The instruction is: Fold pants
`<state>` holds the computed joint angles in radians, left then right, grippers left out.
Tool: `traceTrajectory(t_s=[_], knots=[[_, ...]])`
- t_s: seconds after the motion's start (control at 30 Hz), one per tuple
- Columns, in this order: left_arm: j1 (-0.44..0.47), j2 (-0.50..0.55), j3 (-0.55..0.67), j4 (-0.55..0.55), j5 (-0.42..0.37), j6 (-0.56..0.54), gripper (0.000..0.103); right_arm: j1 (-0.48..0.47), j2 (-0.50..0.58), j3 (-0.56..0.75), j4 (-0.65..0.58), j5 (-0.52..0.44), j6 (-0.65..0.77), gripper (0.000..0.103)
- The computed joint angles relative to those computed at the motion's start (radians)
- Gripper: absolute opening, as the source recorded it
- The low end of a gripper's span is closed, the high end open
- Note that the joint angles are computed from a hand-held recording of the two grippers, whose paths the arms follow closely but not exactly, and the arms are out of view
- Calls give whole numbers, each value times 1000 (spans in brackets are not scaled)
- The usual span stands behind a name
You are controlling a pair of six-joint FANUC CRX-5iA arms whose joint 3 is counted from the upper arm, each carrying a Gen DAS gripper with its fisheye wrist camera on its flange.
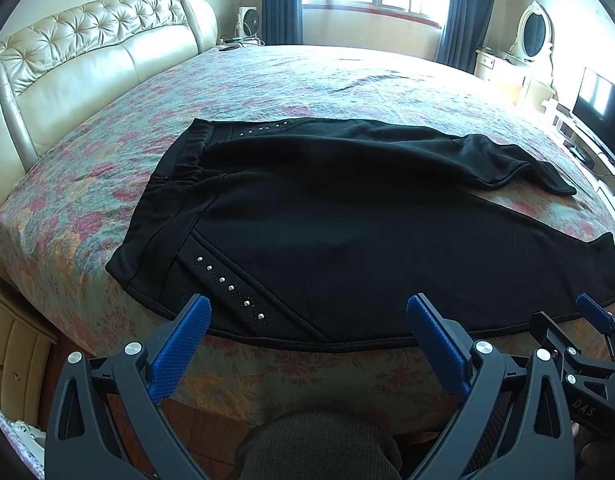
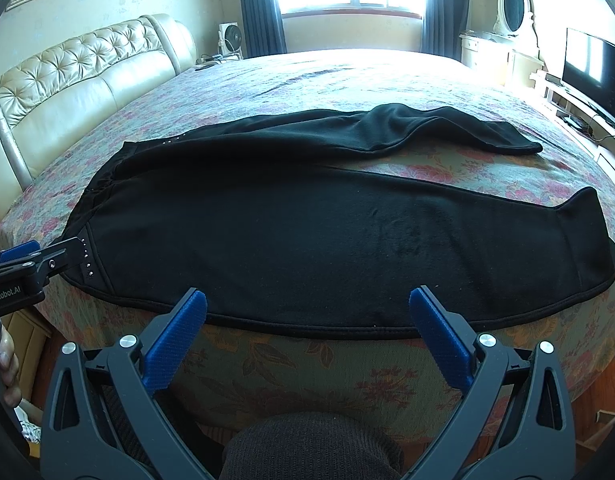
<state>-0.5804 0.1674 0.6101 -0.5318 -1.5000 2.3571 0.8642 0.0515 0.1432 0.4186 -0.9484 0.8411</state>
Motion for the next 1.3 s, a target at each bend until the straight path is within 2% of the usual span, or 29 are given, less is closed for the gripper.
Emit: traceTrajectory(t_s=[0.07, 0.13, 0.23, 0.3, 0.33, 0.37, 0.43, 0.47, 0.5, 0.53, 0.57, 0.6, 0.63, 0.67, 0.73, 0.8, 0.97, 1.07, 1.17, 1.3], knots=[[2, -12, -15, 3, 27, 0, 98, 0, -5, -10, -2, 6, -3, 101], [17, -44, -61, 23, 100, 4, 98, -2, -5, -4, -11, 1, 2, 101], [120, -94, -159, 217, 216, -11, 98, -10, 3, 13, -36, -6, 19, 101], [197, -117, -219, 370, 277, -79, 98, -12, 3, 17, -50, -8, 28, 101], [232, -141, -255, 434, 327, -134, 98, -16, 7, 27, -62, -14, 39, 101], [250, -168, -276, 446, 372, -145, 98, -18, 9, 34, -74, -17, 49, 101], [284, -281, -369, 410, 577, -101, 98, -21, 10, 42, -91, -19, 64, 101], [325, -317, -405, 461, 632, -149, 98, -22, 12, 46, -96, -22, 70, 101], [380, -318, -430, 565, 635, -249, 98, -23, 18, 55, -104, -29, 76, 101], [419, -295, -434, 641, 585, -325, 98, -27, 26, 70, -120, -39, 90, 101], [451, -260, -401, 665, 494, -371, 98, -31, 35, 86, -141, -51, 103, 101], [460, -245, -378, 637, 455, -393, 98, -36, 44, 103, -167, -62, 118, 101], [469, -251, -381, 606, 468, -419, 98, -41, 55, 123, -192, -75, 133, 101], [495, -262, -409, 627, 511, -491, 98, -44, 64, 140, -213, -87, 147, 101], [571, -229, -406, 721, 491, -642, 98, -49, 81, 172, -247, -104, 176, 101], [651, -180, -399, 825, 478, -746, 98, -58, 95, 201, -277, -107, 196, 101], [818, -30, -371, 1075, 493, -850, 98, -89, 155, 297, -323, -126, 227, 101], [853, 89, -263, 1058, 449, -849, 98, -107, 200, 358, -340, -146, 238, 101], [867, 169, -203, 1048, 444, -839, 98, -125, 244, 418, -366, -172, 257, 101], [871, 239, -202, 1217, 452, -936, 98, -148, 291, 481, -399, -205, 281, 101]])
